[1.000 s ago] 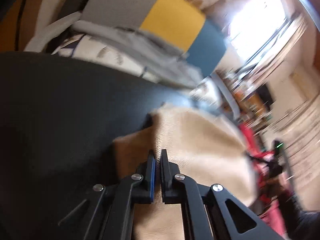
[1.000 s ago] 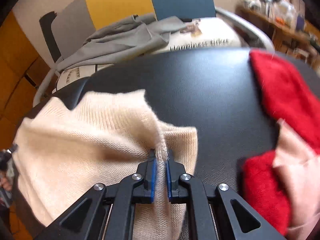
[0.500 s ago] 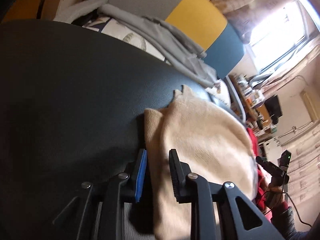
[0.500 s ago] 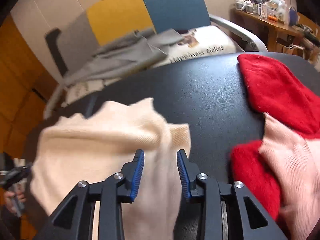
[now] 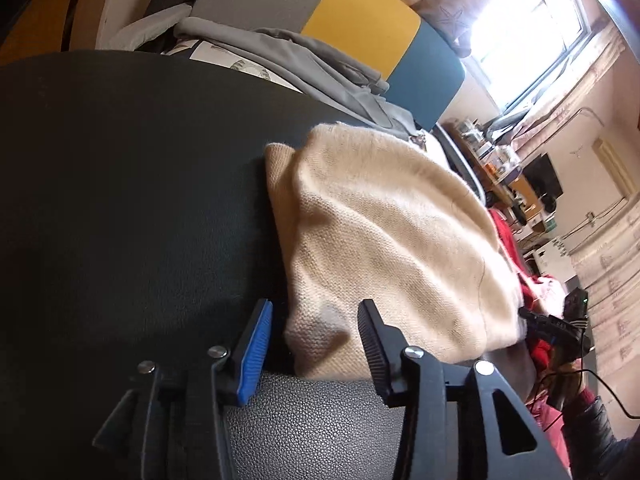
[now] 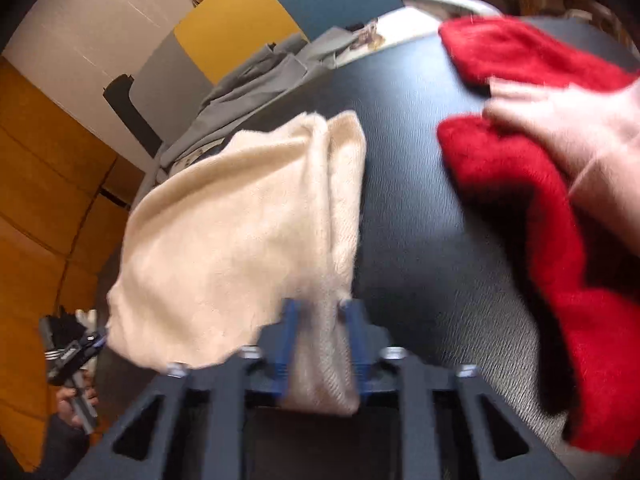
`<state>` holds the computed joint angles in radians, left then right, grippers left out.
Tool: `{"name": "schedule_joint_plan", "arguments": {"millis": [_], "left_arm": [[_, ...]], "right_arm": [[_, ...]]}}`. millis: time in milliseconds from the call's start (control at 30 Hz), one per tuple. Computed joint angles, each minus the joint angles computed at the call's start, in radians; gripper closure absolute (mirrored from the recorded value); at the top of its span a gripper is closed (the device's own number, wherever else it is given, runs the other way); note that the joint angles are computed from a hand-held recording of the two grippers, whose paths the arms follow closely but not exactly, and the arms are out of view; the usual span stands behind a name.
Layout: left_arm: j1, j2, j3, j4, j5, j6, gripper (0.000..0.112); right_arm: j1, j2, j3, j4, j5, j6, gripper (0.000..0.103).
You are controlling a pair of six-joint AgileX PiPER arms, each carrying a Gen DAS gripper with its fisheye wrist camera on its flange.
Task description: Fold clothes
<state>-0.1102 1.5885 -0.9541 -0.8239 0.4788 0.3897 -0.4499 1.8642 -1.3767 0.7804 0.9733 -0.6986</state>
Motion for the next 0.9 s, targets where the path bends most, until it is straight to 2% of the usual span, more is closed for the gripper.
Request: {"name": "schedule_joint_plan", "arguments": {"millis": [133, 467, 633, 700, 800, 833, 867, 900], "left_arm": [[-0.010, 0.023, -0.043, 0.060, 0.020, -0.025, 0.068], [0.029, 0.083, -0.120, 0.009, 0.064, 0.044, 0.065], [0.039, 0.168, -0.225, 0.024, 0.133, 0.030, 0.065], [0.045, 0.213, -0.277, 0.032, 0.166, 0.020, 0.065], [0.070, 0.257, -0.326, -0.016, 0.238, 0.025, 0.069], [0.068, 0.257, -0.330, -0.005, 0.234, 0.011, 0.080], [0.061, 0.252, -0.334, 0.018, 0.228, -0.007, 0.084], [0.050, 0.245, -0.337, 0.048, 0.220, -0.029, 0.094]], "right_arm": [[0.034, 0.003, -0.021, -0.037, -0.015, 0.005, 0.092], [0.030, 0.095, -0.108, 0.010, 0.089, -0.021, 0.084], [0.040, 0.111, -0.145, -0.018, 0.117, 0.007, 0.083], [0.049, 0.131, -0.190, -0.048, 0.153, 0.057, 0.082], [0.064, 0.144, -0.236, -0.084, 0.173, 0.125, 0.083], [0.072, 0.142, -0.241, -0.101, 0.171, 0.144, 0.084], [0.082, 0.130, -0.236, -0.123, 0.159, 0.160, 0.087], [0.093, 0.119, -0.230, -0.145, 0.146, 0.177, 0.089]]}}
